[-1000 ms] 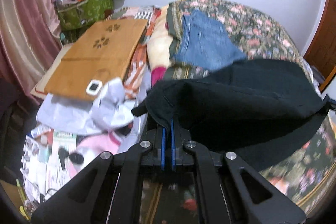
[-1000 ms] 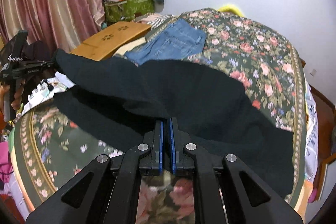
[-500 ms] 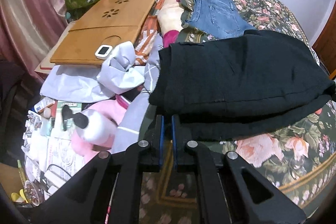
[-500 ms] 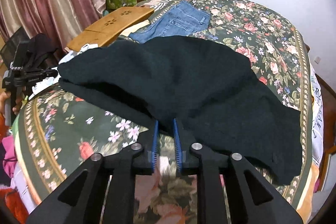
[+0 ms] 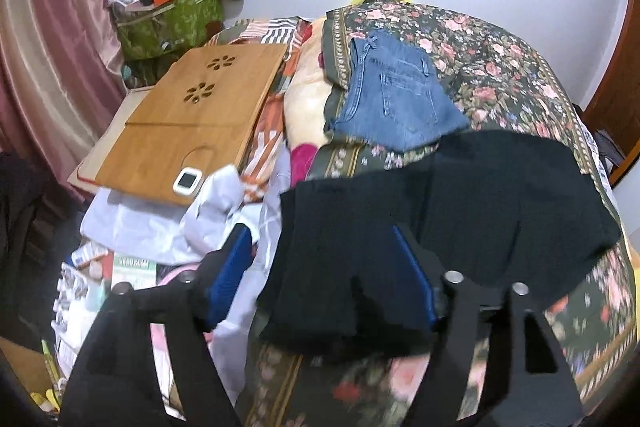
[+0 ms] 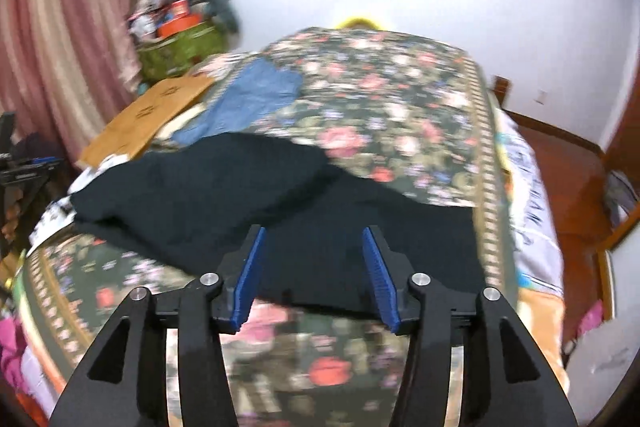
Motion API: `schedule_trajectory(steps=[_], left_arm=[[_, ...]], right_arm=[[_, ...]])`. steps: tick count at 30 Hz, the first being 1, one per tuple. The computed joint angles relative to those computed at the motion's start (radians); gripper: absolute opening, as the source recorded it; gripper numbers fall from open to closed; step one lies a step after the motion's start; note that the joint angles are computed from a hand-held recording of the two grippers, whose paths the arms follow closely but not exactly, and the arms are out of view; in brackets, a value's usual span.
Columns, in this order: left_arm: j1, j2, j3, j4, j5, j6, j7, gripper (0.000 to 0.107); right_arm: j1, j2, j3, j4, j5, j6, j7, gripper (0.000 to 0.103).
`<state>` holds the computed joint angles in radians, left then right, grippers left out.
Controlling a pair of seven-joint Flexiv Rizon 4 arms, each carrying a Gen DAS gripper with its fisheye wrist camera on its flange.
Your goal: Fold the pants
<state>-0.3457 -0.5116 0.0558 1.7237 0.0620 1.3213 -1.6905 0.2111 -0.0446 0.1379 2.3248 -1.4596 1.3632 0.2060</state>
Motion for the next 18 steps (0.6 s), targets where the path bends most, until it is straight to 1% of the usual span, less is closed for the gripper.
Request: schedule_trajectory(steps=[1, 3, 5, 8, 10, 11, 14, 17, 18], left_arm=[[0.003, -0.018, -0.010, -0.031, -0.010, -0.023, 0.008, 0.075], [0.014, -0.060, -0.032, -0.098, -0.034, -0.076, 0.027, 0.083], [0.007, -0.103, -0.031, -0.158, -0.042, -0.107, 0.024, 0.084], [-0.024, -0.172, 0.002, -0.265, -0.021, -0.179, 0.000, 0.084], [-0.034, -0.221, 0.015, -0.333, -0.007, -0.234, -0.011, 0.084], [-0.035, -0.235, 0.017, -0.352, -0.002, -0.252, -0.016, 0.084], [-0.039, -0.297, 0.025, -0.435, 0.014, -0.349, -0.024, 0.084], [-0.033, -0.336, 0.018, -0.474, 0.022, -0.416, -0.027, 0.084], [-0.029, -0.344, 0.012, -0.479, 0.020, -0.430, -0.027, 0.085]], right_arm=[[-0.013, 0.006, -0.010, 0.012, 0.002, -0.004, 0.005, 0.049], [-0.037, 0.010, -0.023, 0.033, 0.015, -0.011, 0.005, 0.049], [-0.060, -0.001, -0.036, 0.047, 0.037, -0.010, -0.003, 0.049], [-0.107, -0.048, -0.073, 0.049, 0.006, 0.043, 0.027, 0.049], [-0.127, -0.081, -0.087, 0.044, 0.000, 0.059, 0.030, 0.049], [-0.137, -0.102, -0.095, 0.040, -0.006, 0.066, 0.035, 0.049], [-0.173, -0.161, -0.123, 0.016, -0.055, 0.112, 0.073, 0.049], [-0.202, -0.215, -0.132, -0.011, -0.071, 0.141, 0.084, 0.049], [-0.214, -0.236, -0.140, -0.023, -0.094, 0.159, 0.105, 0.049]])
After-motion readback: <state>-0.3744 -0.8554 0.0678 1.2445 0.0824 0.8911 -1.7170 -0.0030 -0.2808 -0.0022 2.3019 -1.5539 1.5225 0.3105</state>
